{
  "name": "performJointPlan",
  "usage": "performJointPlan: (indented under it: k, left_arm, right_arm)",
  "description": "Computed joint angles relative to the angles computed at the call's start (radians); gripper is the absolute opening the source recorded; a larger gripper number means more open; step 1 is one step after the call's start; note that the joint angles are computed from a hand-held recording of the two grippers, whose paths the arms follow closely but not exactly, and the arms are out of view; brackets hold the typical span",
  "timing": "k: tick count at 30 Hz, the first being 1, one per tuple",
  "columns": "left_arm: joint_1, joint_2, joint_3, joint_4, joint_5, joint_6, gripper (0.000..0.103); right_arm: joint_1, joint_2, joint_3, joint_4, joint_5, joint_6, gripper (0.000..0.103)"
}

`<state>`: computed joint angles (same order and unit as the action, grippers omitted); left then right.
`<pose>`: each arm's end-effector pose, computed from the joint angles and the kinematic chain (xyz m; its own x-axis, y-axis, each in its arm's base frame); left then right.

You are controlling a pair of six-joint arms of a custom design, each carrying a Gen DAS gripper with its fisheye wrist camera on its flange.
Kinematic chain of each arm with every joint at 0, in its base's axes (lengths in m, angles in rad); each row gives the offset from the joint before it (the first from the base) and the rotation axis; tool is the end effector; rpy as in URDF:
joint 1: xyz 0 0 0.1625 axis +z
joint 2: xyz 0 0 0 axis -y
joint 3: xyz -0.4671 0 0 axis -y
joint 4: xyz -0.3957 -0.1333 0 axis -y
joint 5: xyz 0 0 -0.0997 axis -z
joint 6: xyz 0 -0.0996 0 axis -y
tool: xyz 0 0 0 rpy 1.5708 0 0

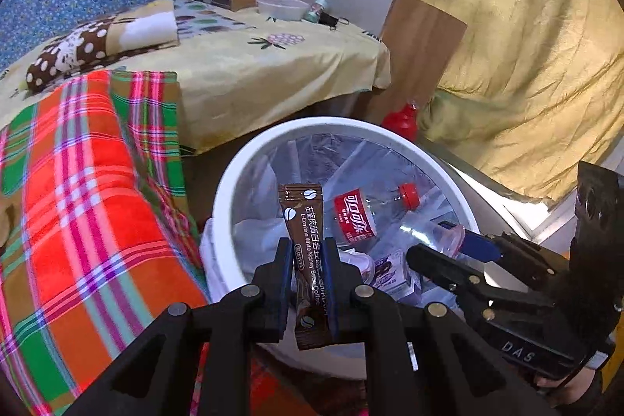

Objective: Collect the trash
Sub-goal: 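Open the left tool to drop the packet while the right tool opens to drop the cup, then move both tools back over the remaining table items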

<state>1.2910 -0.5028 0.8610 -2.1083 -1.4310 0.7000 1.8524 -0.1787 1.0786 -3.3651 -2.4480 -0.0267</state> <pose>-0.1059 -0.9014 0.1696 -0.5581 0.8001 -0.2198 0.8254 0.5625 -0.0481 0.2817 -0.7698 -0.0265 -0.7758 0.3822 0.5020 -0.1947 0.6117 -0.7667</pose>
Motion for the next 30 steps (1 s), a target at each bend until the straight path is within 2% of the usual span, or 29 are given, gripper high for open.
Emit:
performJointPlan:
  k: [3,5,7,18,30]
  left_arm:
    - [0.0,0.008,-0.008,0.012,0.0,-0.002,0.017]
    - [0.001,0.008,-0.005,0.009,-0.001,-0.003,0.027]
    - [0.002,0.008,-0.008,0.012,-0.008,-0.004,0.03]
    - [0.01,-0.054,0.046,-0.032,-0.05,-0.007,0.03]
    - [0.042,-0.166,0.144,-0.122,-0.048,-0.046,0.03]
  right_arm:
    - [0.0,0.0,0.004,-0.008,-0.006,-0.001,0.052]
    - [0.002,0.0,0.007,-0.02,-0.012,-0.007,0.061]
    - [0.002,0.001,0.007,-0.025,-0.017,-0.01,0.061]
    - [0.024,-0.001,0.008,-0.057,-0.002,-0.025,0.061]
    - [0.066,0.048,-0.08,-0.022,0.047,-0.075,0.061]
